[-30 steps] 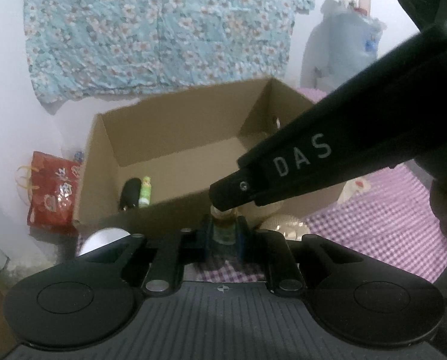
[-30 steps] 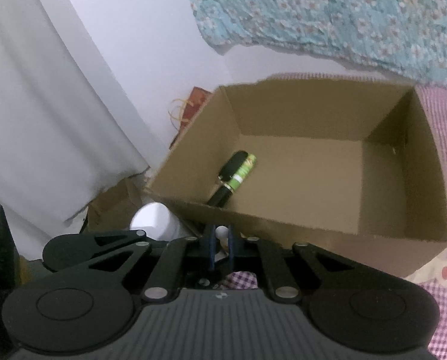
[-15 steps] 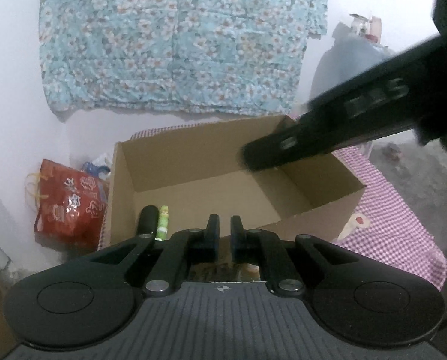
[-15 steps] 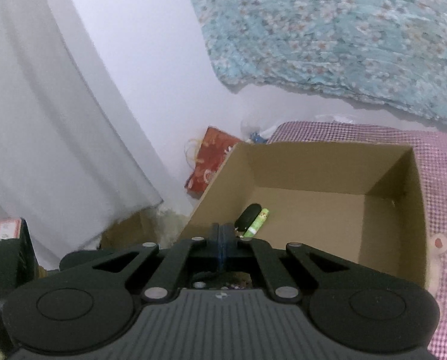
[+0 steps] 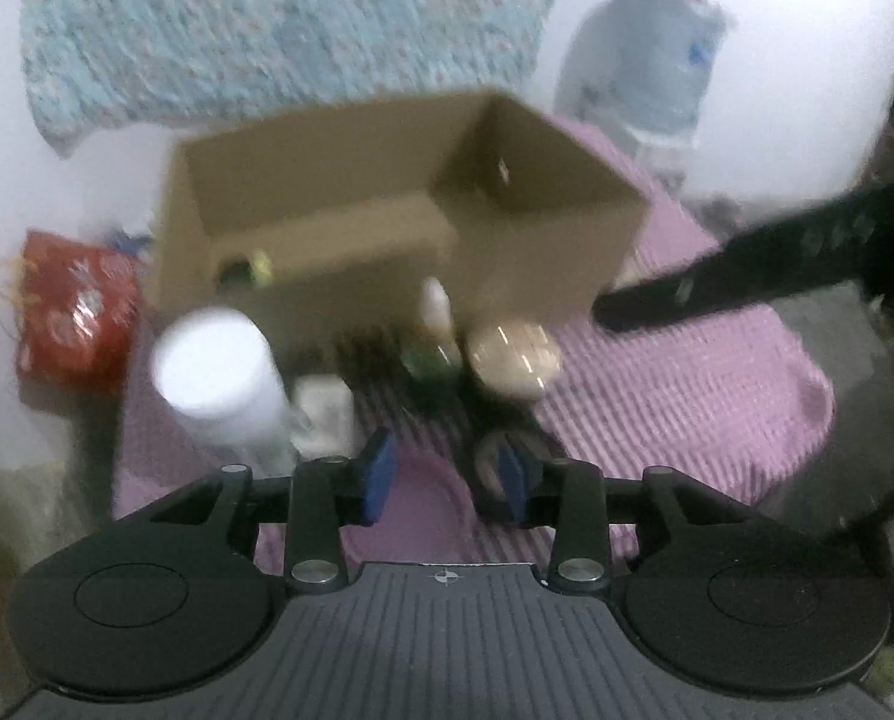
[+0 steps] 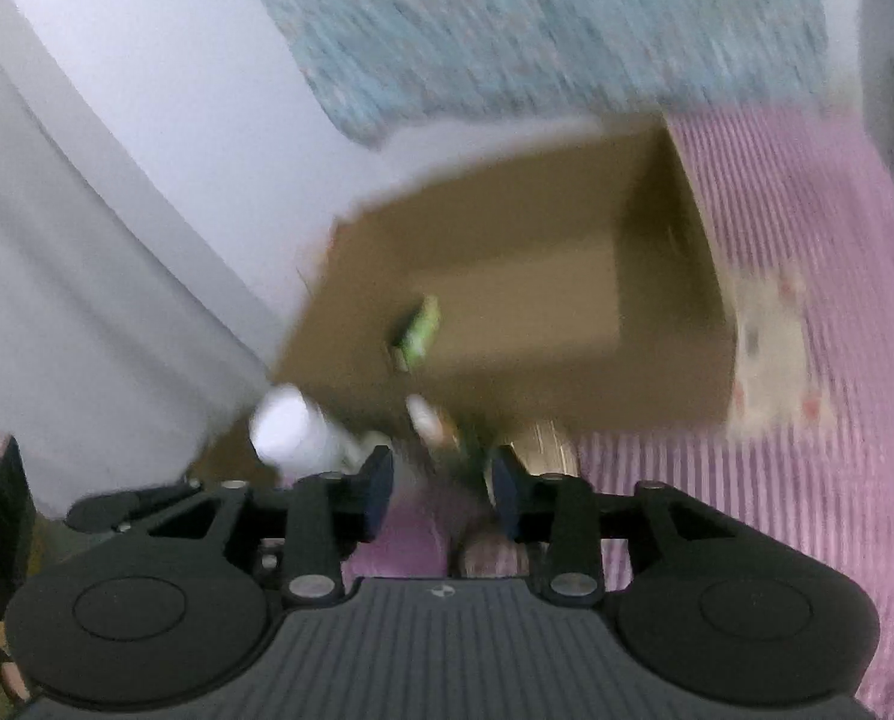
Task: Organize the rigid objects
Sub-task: 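Reach the right gripper to the black tape roll and grasp it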
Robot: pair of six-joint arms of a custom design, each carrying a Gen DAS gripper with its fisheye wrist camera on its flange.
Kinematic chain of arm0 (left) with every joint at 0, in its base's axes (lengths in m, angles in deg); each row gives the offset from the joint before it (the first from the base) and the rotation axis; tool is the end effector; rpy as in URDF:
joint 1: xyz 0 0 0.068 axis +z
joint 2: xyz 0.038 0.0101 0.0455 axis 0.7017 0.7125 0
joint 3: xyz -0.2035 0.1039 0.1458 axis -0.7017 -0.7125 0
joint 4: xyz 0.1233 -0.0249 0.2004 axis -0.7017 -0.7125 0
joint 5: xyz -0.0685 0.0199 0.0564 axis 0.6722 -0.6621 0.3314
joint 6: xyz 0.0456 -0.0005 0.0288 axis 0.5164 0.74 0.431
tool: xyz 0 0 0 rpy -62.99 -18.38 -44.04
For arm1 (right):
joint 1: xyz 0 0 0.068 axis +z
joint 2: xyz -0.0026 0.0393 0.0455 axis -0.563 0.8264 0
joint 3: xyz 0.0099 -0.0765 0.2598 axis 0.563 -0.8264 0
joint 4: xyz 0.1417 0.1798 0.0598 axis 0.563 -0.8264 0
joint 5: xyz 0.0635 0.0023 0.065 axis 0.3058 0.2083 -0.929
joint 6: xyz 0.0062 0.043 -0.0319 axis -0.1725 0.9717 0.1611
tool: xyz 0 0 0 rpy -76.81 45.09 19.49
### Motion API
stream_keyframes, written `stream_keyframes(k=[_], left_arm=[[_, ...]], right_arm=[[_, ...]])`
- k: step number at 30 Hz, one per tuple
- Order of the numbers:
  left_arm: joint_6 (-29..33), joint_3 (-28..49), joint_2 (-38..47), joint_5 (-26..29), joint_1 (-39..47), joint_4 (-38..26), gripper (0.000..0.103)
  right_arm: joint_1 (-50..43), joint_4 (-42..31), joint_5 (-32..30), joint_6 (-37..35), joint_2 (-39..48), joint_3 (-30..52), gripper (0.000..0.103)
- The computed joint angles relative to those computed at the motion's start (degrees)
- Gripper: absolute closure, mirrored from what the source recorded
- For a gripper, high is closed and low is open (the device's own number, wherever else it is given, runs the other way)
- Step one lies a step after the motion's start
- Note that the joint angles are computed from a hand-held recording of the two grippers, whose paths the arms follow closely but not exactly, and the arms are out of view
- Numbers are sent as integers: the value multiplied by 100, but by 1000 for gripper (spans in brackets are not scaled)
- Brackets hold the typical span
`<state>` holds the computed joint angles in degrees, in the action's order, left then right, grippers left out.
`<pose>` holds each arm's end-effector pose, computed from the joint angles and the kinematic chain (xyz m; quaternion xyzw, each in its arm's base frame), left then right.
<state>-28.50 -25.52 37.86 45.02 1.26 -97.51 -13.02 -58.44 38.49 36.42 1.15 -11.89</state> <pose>0.1755 -0.1505 0.2735 0.0785 0.9309 -0.0692 0.3499 0.2600 0.1178 0.3020 -0.1500 0.9063 0.2960 0.2616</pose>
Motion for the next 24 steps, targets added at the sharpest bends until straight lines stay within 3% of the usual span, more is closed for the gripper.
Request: stream_keyframes(k=[6, 18, 24], left_arm=[[31, -224, 730, 469, 3, 494, 64], [396, -7, 1161, 571, 79, 561, 63], [642, 157, 1315, 720, 45, 538, 45]], right_arm=[[464, 200, 956, 221, 245, -803, 64], [920, 362, 1427, -150, 1363, -247, 77], [722, 195, 1299, -249, 1170, -375, 80]])
